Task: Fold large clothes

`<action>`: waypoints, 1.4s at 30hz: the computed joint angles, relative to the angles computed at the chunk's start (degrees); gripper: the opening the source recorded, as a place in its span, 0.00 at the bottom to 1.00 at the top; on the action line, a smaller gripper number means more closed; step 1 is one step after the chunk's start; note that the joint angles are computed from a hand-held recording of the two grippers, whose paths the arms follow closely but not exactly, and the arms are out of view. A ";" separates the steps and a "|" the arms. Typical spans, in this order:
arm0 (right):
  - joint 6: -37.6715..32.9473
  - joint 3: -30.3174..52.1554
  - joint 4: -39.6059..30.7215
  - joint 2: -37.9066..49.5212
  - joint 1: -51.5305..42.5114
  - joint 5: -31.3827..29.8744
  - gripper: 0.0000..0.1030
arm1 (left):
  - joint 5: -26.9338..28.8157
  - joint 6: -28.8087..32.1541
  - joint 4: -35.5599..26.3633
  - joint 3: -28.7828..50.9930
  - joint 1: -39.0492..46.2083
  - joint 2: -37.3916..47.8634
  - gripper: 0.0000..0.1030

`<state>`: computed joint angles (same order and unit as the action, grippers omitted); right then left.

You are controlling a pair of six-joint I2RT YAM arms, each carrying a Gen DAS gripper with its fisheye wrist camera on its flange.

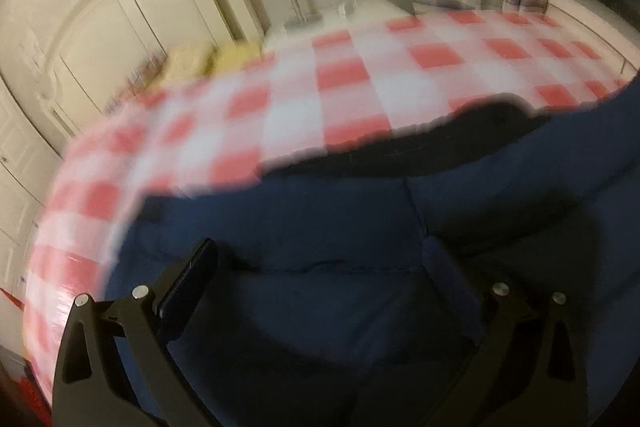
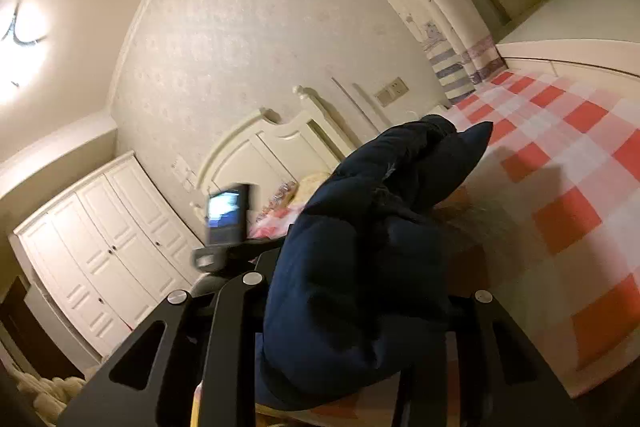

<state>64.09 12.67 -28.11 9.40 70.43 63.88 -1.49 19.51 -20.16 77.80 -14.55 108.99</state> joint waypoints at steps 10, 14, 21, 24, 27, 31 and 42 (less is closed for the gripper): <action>1.66 -0.54 -2.22 -1.91 0.57 0.06 0.36 | 0.46 0.15 2.21 -2.79 -0.19 -4.33 0.98; 1.41 0.96 -1.58 2.04 0.39 0.05 0.36 | -0.77 0.69 0.41 -0.97 -0.71 -1.28 0.98; -0.96 2.80 0.35 6.39 -0.78 -0.51 0.36 | 15.53 8.71 1.74 -19.66 11.36 -26.49 0.95; -1.24 3.64 0.65 8.24 -0.99 -0.45 0.36 | 20.34 16.14 1.74 -30.74 17.20 -37.52 0.97; -3.04 4.65 2.44 10.53 -1.74 -1.19 0.36 | 21.02 23.65 8.70 -44.98 19.50 -44.98 0.98; -4.90 8.46 3.66 18.12 -1.82 -1.24 0.36 | 26.39 22.41 7.88 -44.54 23.63 -42.07 0.98; -14.48 16.79 8.98 30.34 -5.22 -3.95 0.36 | 38.25 39.59 -5.12 -44.31 37.60 -44.16 0.98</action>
